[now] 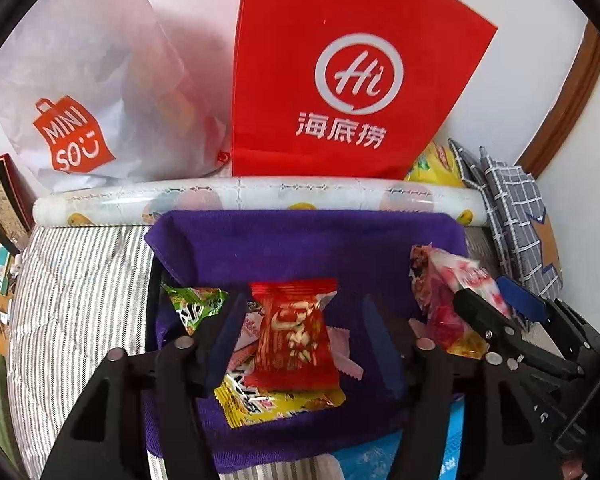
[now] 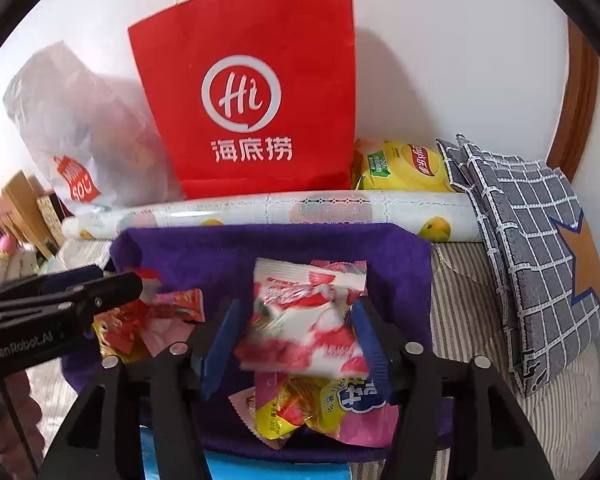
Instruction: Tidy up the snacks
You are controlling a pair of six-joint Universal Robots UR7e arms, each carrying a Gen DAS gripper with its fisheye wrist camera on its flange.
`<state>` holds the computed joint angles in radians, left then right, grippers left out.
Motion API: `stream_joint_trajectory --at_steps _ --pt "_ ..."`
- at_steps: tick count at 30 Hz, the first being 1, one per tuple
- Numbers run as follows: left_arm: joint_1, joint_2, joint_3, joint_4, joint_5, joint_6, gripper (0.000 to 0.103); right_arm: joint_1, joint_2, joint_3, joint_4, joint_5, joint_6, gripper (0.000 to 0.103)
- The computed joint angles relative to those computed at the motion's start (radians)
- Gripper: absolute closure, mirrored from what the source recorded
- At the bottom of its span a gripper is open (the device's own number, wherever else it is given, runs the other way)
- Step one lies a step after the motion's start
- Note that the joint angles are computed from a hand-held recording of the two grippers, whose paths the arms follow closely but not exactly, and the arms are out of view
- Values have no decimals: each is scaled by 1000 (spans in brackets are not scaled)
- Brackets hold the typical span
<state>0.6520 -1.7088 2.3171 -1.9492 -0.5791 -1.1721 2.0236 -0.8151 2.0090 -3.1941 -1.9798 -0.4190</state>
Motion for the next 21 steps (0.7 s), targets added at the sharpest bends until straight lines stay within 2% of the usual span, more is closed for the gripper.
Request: stream_joint_trajectory --at_steps 4,9,13,17,21 --pt "-49 -24 -11 102 -2 -77 37 29 -31 22 -24 -24 -7 37" --pt "-145 -64 -25 271 -20 -215 34 74 -105 79 -23 -41 1 35" --pt "-250 -84 -38 433 -45 -360 30 116 -185 141 -20 -69 34 35" --pt "-382 -83 -54 594 -87 -506 27 155 -280 210 -14 -93 83 35" --pt "-495 -70 -61 681 -141 -617 27 185 -374 275 9 -103 117 35"
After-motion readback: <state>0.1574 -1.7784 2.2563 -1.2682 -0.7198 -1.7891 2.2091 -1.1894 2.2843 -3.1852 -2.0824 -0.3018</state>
